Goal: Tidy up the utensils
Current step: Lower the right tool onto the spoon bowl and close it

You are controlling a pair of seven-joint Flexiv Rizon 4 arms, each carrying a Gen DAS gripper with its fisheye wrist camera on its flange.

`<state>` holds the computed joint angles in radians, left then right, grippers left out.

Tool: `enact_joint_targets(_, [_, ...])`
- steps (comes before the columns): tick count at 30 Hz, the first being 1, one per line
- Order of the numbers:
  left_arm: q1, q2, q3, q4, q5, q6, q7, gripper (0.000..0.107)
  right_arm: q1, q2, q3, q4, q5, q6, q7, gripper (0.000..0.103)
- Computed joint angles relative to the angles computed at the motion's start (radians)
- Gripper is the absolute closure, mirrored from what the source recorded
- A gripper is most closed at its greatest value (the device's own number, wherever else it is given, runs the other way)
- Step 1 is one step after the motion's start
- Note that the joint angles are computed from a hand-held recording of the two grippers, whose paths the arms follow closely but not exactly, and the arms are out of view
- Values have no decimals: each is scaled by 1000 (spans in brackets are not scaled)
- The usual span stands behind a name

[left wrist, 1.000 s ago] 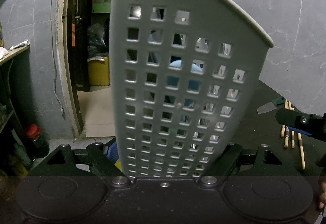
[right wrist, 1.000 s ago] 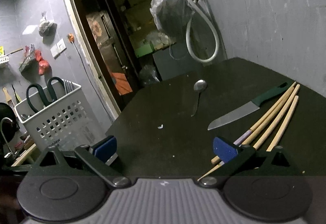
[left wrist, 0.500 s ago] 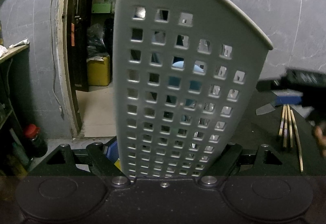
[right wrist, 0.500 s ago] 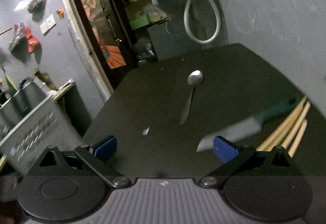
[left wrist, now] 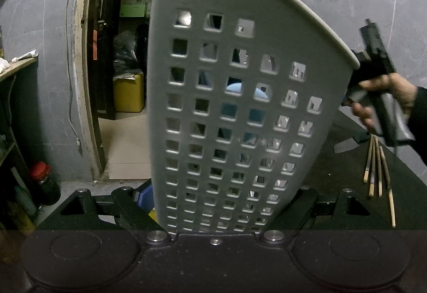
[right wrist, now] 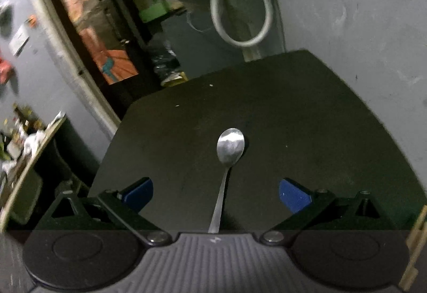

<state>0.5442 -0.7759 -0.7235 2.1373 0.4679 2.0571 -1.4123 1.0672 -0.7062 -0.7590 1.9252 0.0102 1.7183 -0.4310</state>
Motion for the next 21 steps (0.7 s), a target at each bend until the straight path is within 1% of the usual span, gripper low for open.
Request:
enact_joint_targets(3, [4,0,-7,-1,0,-7,-2,22,-74,-42,47,-62,-11,5,-2,0])
enact_joint_targets(8, [13,-10,-15,-3,4,-9,7,22,-172,-107,111,-164,-15,16,-1,7])
enact_joint_targets(13, [18,-14,-21,-2,1,-11,15,22,-172,-158,74,-211,-20,-1,8,15])
enact_joint_targets(16, [18,-14,-22,-1,-2,-10,18,22,-185,-171,78,-236,-36,-18,8,21])
enact_joint_targets(21, [18,-14,-23,0,-4,-9,20,22,-186,-182,68,-248,-55,-28,24,24])
